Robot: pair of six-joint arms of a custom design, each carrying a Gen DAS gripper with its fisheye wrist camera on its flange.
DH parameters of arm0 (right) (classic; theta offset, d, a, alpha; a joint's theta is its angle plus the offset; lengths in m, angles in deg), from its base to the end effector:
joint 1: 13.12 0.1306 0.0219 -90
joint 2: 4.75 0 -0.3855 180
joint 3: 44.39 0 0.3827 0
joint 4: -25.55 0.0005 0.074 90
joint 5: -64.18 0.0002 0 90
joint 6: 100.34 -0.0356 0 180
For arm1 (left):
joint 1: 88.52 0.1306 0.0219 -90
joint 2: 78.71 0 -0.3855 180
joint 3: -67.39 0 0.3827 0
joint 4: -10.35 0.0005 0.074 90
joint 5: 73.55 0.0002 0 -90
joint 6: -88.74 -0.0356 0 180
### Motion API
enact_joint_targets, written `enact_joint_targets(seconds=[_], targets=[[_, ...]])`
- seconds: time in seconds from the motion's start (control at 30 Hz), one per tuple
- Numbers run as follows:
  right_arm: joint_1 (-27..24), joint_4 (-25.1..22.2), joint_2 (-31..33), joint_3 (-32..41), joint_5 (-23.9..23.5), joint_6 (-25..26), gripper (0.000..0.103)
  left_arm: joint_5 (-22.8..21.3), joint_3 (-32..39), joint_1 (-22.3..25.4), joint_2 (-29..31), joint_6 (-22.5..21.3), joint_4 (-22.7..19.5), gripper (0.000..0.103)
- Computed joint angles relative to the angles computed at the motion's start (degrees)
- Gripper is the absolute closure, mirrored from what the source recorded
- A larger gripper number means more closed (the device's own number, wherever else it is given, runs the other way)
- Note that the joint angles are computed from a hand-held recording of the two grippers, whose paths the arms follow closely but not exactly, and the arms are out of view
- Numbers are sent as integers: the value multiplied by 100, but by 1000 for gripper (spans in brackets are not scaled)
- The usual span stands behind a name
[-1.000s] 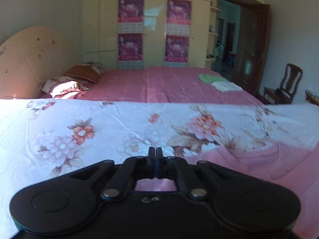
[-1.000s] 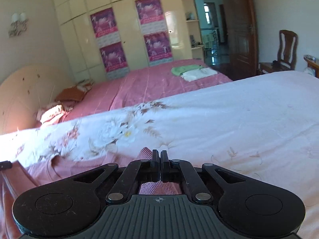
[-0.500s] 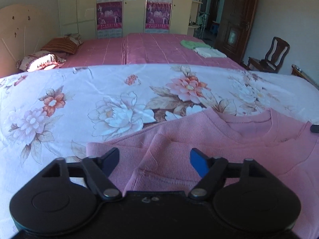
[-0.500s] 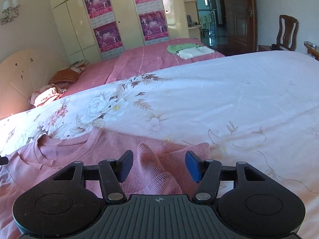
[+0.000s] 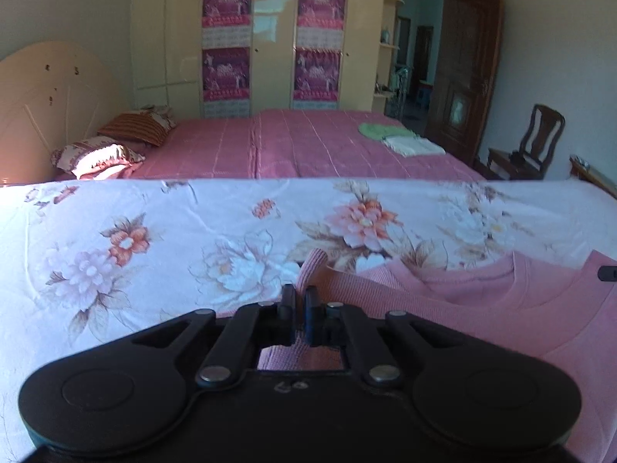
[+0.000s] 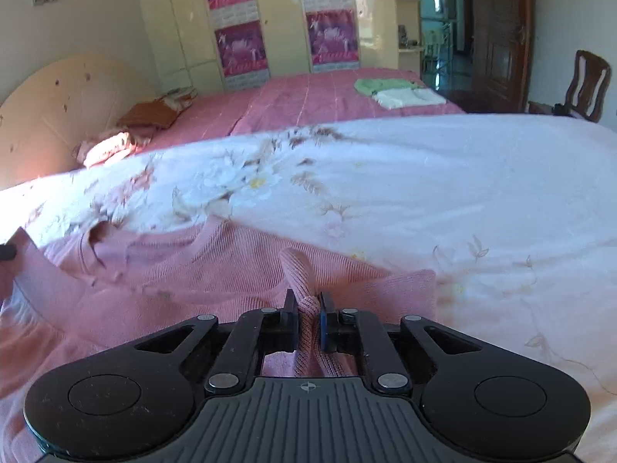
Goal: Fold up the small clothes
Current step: 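Carry the held hem up over the body toward the collar, release, then withdraw both open grippers from the folded sweatshirt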
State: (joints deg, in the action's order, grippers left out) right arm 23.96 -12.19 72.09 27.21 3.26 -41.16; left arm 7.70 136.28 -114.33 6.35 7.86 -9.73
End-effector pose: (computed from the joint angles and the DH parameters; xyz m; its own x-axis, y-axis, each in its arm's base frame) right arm 0.3235 0.2221 0.3992 -0.5917 0.1141 -0.7980 0.0698 0.9935 0.0903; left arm 0.4020 -0.1890 0.3434 -0.5763 0.1047 -0.8105 0.2315 0.9721 -0.0390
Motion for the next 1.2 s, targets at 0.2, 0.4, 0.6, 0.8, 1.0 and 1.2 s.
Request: enact_joint_targets(seconds=[0.2,0.4,0.6,0.8,1.0,1.2], targets=[[-188,216,153,150,154,-601,94,-471,297,-9,404,294,79,99],[-306,-240,579,302,-37,-605,92,-1000,307,-185,843,100,-258,94],[-191,-395,93,154,698,-667,68,-1316,100,-256,411,76,-224,78],[182,-275,-13,97,816,-97,69,-888,-186,-504,-36,-124,-91,58],[317,-738,376,-70,845,-78,71,-1092,-320,-433,374,95,-266,54],[285,-1081,214,-31,957,-893,77,-1128,-225,-433,200,399,-678,59]])
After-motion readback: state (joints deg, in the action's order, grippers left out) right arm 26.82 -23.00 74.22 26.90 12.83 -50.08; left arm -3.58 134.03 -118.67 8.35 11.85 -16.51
